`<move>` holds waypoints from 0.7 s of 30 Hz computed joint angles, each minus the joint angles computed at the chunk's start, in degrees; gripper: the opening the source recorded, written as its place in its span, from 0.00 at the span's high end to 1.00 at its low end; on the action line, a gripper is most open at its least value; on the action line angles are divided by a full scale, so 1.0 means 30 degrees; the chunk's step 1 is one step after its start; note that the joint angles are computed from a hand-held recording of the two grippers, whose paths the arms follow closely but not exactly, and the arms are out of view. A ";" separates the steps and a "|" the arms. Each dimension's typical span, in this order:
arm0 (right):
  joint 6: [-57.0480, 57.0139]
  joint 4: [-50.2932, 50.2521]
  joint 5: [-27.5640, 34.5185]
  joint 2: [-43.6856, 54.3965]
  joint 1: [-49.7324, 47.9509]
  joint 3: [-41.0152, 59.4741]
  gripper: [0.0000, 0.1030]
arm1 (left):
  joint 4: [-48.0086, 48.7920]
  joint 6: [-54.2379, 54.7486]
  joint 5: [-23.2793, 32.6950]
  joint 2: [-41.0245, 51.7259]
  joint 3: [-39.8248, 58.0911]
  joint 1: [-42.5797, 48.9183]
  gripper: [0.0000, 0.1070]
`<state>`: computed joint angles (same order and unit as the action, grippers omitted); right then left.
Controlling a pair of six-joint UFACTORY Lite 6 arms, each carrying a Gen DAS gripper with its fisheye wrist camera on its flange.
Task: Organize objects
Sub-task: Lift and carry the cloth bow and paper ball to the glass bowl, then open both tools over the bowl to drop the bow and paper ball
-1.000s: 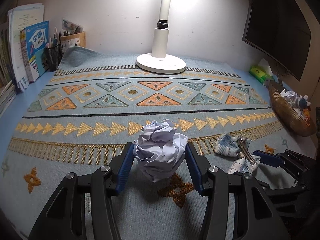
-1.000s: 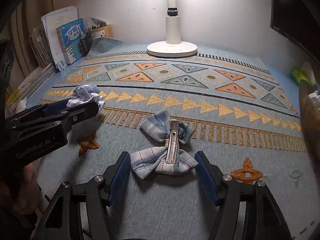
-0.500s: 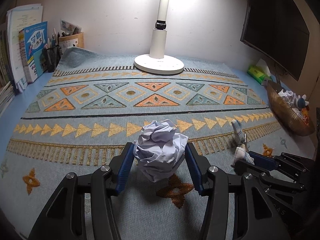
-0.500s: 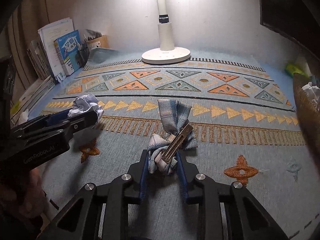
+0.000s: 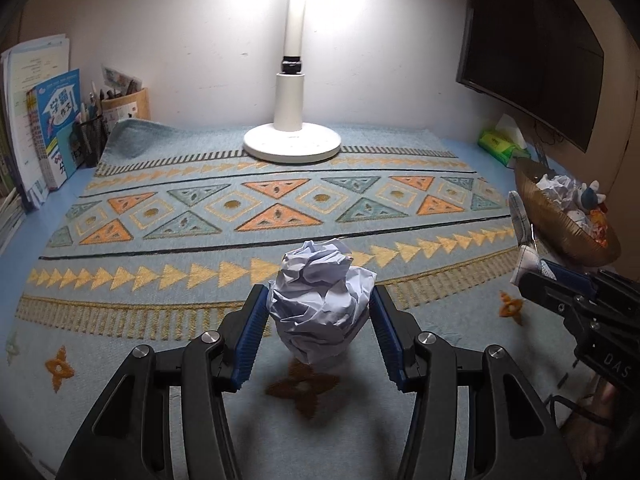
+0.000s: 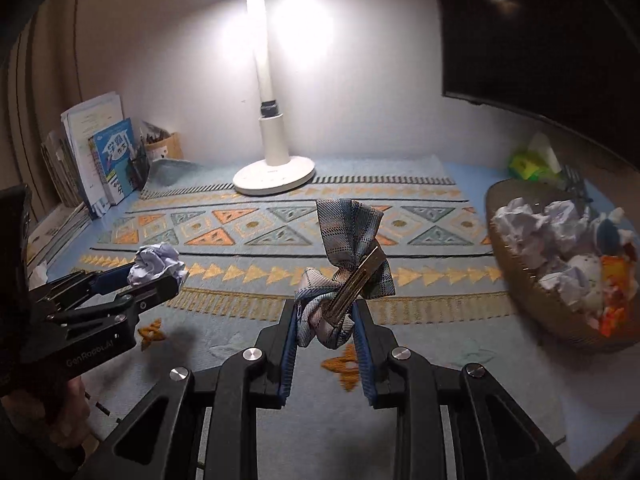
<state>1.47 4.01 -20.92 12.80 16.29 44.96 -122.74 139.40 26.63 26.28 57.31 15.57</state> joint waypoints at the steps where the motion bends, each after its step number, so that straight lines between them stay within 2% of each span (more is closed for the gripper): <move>1: 0.0354 -0.0459 -0.0117 -0.0768 -0.0694 -0.0574 0.75 | -0.0096 0.0093 0.0013 -0.0513 -0.0347 -0.0385 0.54; 6: 0.3830 -0.5090 -0.0172 -0.4128 -0.5301 -0.2273 0.75 | -0.0229 0.0022 -0.0236 -0.3132 -0.1546 -0.3257 0.54; 10: 0.6973 -0.9223 -0.0276 -0.5031 -0.9200 -0.1874 0.75 | 0.1550 -0.2294 -0.0687 -0.3730 -0.0199 -0.6115 0.54; 15: 1.1488 -1.4296 -0.0800 -0.4140 -1.2720 -0.0429 0.75 | 0.5052 -0.7152 -0.0837 -0.2023 0.3852 -0.9192 0.54; 17: 1.2280 -1.5304 -0.1005 -0.3695 -1.3474 -0.0043 0.75 | 0.4869 -0.7300 -0.1507 -0.0988 0.5324 -1.0360 0.54; 19: 1.4014 -1.7499 -0.1379 -0.3122 -1.4074 0.0503 0.75 | 0.5802 -0.8519 -0.2103 0.0333 0.7018 -1.1328 0.54; 21: 1.4295 -1.8042 -0.1472 -0.2657 -1.4239 0.0923 0.75 | 0.6621 -0.9660 -0.2435 0.1472 0.8451 -1.2050 0.54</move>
